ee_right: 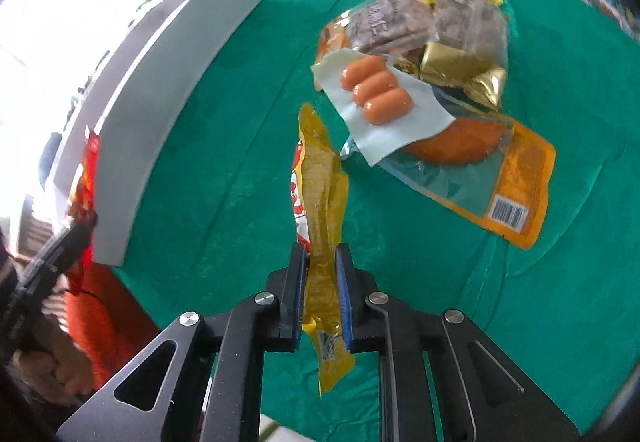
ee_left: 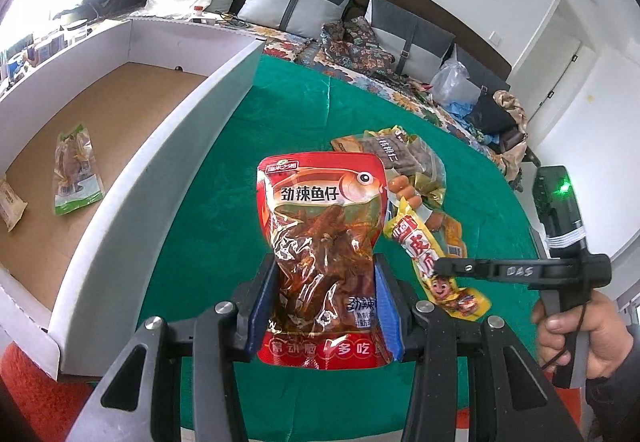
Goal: Organize snacks
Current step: 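Lift the red packet with the left tool while the right tool grasps the yellow packet, then carry both packets into the white box and open both tools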
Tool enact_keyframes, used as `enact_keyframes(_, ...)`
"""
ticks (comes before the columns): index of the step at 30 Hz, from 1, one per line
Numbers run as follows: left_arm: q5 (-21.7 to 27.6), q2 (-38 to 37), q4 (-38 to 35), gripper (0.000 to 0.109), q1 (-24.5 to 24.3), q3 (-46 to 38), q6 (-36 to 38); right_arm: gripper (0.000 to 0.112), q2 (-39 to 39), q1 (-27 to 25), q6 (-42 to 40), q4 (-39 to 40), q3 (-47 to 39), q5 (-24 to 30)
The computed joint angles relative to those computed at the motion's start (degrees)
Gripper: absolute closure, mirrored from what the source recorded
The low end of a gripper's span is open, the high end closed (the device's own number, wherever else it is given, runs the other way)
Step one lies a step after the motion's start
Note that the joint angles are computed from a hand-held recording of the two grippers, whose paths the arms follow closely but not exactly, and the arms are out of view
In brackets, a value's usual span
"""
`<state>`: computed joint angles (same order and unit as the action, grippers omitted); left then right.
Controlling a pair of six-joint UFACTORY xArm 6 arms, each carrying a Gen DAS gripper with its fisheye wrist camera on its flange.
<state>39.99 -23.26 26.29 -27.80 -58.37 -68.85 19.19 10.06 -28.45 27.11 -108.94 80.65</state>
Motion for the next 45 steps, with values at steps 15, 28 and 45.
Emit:
enact_keyframes(15, -0.5, -0.7, -0.9, 0.063, 0.5, 0.5, -0.2, 0.098, 1.8, -7.2, 1.0, 8.0, -6.8, 6.8)
enact_keyframes(28, -0.6, -1.8, -0.4, 0.063, 0.2, 1.3, -1.4, 0.061, -2.3, 3.7, -13.1, -11.8, 5.6, -5.9)
enact_keyframes(45, 8.9, -18.4, -1.8, 0.063, 16.4, 5.9, 4.4, 0.073, 11.8, -2.2, 9.5, 21.7, -25.9, 16.1)
